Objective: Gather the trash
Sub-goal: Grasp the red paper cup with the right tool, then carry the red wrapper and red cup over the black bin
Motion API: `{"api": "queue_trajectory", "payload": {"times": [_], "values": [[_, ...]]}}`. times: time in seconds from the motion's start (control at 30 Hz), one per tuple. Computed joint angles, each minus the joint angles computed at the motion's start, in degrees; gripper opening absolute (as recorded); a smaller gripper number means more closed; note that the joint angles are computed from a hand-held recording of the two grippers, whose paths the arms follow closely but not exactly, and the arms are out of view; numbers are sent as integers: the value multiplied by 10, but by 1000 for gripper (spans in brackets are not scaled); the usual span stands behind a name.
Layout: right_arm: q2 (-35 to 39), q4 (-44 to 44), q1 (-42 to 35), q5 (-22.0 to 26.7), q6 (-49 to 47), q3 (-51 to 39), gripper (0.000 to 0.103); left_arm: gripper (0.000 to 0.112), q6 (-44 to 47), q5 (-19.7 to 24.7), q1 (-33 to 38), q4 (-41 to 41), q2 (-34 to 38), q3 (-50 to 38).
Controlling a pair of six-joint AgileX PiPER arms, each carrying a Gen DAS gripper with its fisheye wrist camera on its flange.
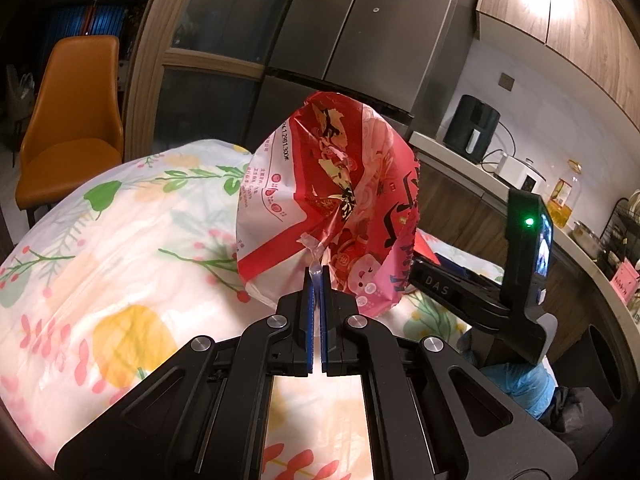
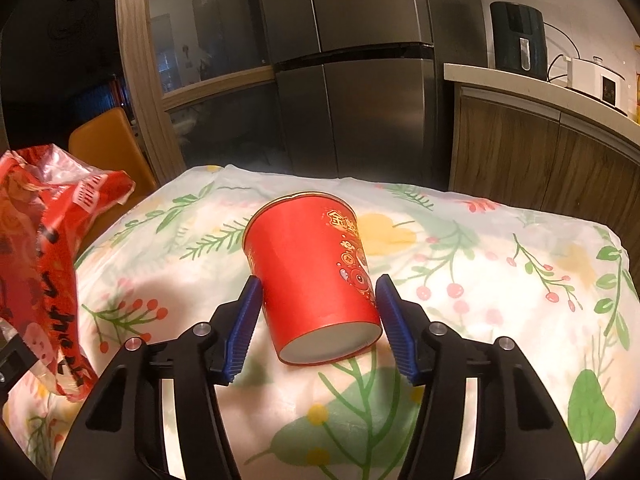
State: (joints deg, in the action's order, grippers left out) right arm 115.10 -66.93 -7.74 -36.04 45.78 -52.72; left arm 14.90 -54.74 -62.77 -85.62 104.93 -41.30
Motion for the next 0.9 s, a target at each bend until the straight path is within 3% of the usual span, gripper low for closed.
{"api": "queue_trajectory", "payload": {"times": [0.47,0.9], "values": [[-74,-18,-79,-81,-11,83,57,1,41,-8,-10,-38,1,-22],[-169,-137,-278,-206,33,158,57,1,113,-33,-54,-79,14,-84]]}}
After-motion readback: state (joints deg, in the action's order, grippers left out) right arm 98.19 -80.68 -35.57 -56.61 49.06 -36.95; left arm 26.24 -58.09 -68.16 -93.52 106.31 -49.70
